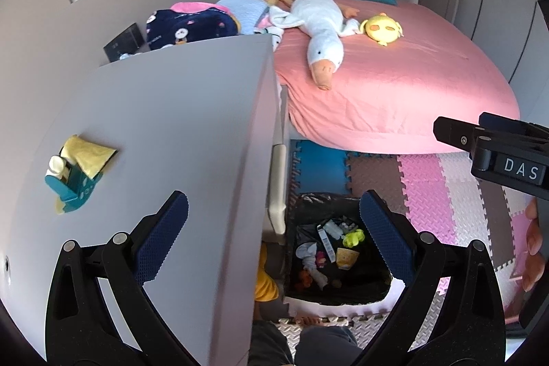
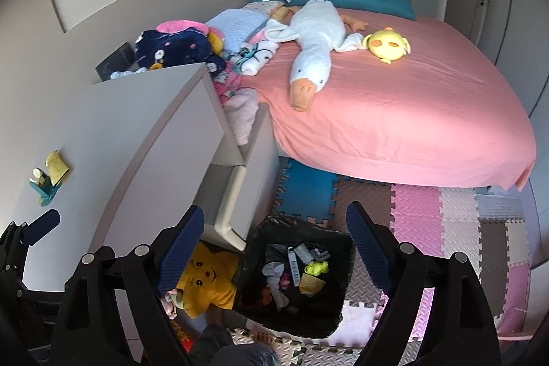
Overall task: Collect trash
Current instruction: 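Open both grippers over the bin to drop the bear and frog, then move both open grippers back up over the desk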
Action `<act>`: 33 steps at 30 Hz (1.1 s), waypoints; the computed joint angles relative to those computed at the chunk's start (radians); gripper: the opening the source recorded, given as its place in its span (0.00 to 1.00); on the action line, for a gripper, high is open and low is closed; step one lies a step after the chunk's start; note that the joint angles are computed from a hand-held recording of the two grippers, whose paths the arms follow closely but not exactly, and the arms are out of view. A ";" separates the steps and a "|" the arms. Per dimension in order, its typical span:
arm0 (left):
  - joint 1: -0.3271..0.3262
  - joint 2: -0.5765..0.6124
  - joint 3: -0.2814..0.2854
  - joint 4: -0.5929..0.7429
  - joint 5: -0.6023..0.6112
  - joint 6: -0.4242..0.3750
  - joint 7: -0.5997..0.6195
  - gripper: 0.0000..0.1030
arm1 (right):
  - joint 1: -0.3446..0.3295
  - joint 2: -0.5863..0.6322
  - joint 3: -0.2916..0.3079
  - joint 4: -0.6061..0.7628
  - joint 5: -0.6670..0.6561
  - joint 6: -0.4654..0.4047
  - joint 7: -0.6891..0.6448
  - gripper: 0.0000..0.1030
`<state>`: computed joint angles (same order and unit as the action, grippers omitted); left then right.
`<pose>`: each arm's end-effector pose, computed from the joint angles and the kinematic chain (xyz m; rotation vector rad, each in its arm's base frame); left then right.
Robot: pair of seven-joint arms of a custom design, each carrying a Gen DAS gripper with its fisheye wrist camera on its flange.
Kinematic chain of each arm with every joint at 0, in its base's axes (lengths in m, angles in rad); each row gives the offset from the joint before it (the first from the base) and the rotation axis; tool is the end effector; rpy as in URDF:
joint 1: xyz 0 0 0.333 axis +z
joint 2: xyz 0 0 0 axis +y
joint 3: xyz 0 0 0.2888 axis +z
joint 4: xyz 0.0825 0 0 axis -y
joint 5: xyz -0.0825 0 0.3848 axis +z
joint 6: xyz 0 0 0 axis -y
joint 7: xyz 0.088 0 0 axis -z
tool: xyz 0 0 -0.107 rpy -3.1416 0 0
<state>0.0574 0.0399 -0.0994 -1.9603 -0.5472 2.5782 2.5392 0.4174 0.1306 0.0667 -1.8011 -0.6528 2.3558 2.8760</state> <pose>0.6091 -0.0159 0.4893 -1.1955 2.3463 -0.7890 0.5655 0.2862 0.4913 -1.3775 2.2022 -0.6667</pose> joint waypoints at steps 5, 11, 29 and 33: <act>0.023 0.016 0.013 0.022 -0.012 0.000 -0.005 0.94 | 0.017 0.051 0.003 0.066 0.013 -0.004 -0.039 0.82; 0.052 0.035 0.020 0.044 -0.012 0.004 -0.014 0.94 | 0.047 0.101 -0.009 0.135 0.024 -0.003 -0.067 0.82; 0.154 0.120 0.030 0.141 0.007 0.019 -0.052 0.94 | 0.139 0.354 -0.060 0.467 0.139 0.034 -0.233 0.82; 0.177 0.151 0.029 0.176 0.003 0.035 -0.067 0.94 | 0.156 0.427 -0.072 0.571 0.183 0.025 -0.286 0.82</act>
